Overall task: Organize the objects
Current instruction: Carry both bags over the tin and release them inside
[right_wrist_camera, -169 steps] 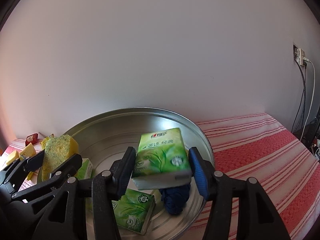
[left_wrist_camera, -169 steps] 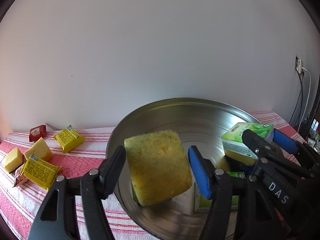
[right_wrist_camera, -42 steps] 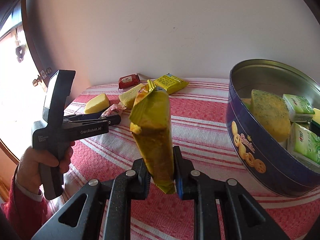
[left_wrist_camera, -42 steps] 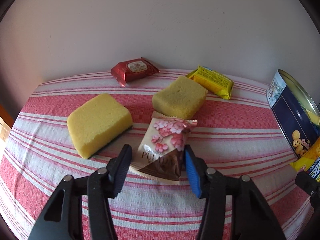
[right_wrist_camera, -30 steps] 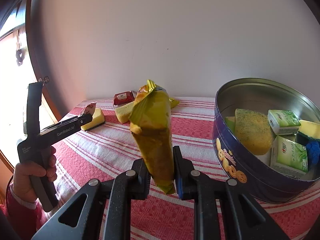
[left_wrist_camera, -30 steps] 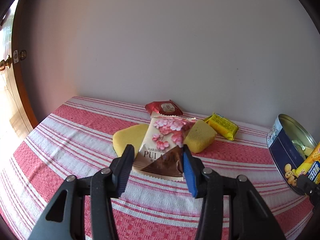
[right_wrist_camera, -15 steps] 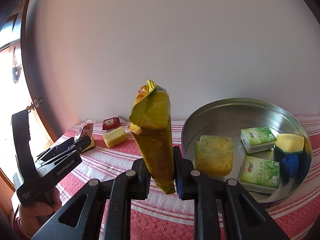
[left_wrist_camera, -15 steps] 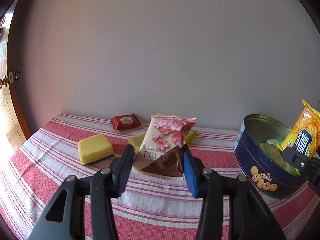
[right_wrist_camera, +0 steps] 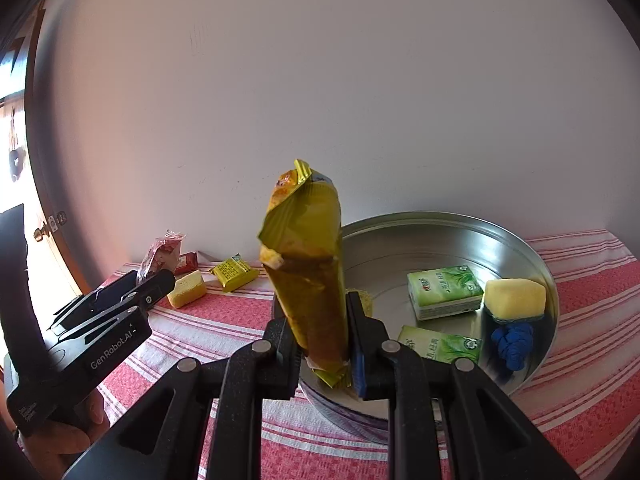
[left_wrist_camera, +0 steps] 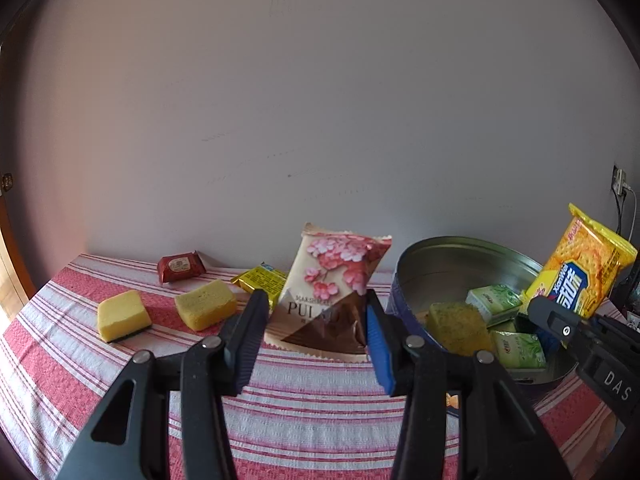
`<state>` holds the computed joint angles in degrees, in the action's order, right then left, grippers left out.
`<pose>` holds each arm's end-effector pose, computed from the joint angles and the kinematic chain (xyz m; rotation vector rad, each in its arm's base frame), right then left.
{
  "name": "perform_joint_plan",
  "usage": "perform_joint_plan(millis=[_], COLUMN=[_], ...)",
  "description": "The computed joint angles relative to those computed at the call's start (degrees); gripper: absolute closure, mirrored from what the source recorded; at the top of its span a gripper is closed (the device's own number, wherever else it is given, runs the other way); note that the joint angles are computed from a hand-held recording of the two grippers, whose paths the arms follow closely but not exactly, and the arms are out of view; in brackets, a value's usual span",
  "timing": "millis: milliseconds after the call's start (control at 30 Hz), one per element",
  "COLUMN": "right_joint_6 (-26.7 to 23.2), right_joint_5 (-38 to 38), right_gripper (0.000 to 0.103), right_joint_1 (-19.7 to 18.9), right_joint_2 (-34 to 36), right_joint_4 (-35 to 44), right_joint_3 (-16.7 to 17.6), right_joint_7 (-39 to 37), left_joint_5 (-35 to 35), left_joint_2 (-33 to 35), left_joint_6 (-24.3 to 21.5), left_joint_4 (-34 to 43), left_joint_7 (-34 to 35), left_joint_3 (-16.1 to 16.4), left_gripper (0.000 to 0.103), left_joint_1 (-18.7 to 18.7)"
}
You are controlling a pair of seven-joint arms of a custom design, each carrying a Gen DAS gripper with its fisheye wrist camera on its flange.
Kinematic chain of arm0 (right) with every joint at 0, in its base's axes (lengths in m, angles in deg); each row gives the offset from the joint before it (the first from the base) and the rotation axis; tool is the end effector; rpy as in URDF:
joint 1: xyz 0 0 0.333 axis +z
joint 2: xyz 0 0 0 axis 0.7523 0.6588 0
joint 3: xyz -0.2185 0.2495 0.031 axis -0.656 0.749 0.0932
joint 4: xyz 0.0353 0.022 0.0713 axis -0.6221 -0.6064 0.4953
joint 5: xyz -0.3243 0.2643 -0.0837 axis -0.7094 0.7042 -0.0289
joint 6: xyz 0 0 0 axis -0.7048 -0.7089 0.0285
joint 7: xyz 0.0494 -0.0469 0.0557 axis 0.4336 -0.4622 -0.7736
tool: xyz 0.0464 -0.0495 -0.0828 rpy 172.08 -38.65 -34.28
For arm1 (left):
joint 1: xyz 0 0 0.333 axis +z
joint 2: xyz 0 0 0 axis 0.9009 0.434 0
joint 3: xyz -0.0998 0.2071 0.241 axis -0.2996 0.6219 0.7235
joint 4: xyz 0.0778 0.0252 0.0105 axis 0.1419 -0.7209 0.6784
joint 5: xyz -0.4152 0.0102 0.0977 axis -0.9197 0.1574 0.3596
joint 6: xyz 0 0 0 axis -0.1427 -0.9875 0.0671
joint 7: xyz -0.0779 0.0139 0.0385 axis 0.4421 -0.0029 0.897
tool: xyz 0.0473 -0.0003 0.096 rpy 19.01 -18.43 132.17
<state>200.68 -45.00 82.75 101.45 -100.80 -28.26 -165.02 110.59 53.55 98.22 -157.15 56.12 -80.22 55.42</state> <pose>0.5839 0.4359 0.5252 -1.3638 1.6262 -0.8246 0.6328 -0.1966 0.5215 -1.4214 1.6992 -1.1284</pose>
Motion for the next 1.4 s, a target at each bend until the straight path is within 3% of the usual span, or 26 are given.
perform_joint_plan(millis=[333,667,800,933,1400], right_joint_6=[-3.31,-8.53,-12.27,-13.01,-12.09], right_joint_5=[-3.14,-2.56,-1.77,0.58,6.58], right_gripper=[0.081,0.081,0.081,0.081,0.081], right_joint_1=[-2.32,-4.72,-4.68,-5.35,-6.52], right_joint_2=[-5.05,-6.97,-5.87,-6.14,-2.57], right_joint_4=[-5.60,-8.21,-7.31,-8.07,-5.56], right_joint_3=[0.86,2.25,2.32,2.14,1.03], right_joint_7=[3.43,2.36,-0.59,-1.95,-8.45], left_joint_5=[-5.25,-16.53,-23.02,-27.07,-31.02], left_joint_2=[2.51,4.94,7.20,9.25,13.49], left_joint_6=[-0.64,-1.25,-3.58,-5.71,-12.24], left_joint_4=[2.56,3.74,5.73,7.77,12.78], left_joint_7=[5.53,17.38,25.40,29.94,35.80], left_joint_3=[-2.22,-5.55,-9.90,-10.97,-9.26], left_gripper=[0.056,0.056,0.056,0.056,0.056], left_joint_1=[-2.37,-2.66,-1.11,-2.18,-6.89])
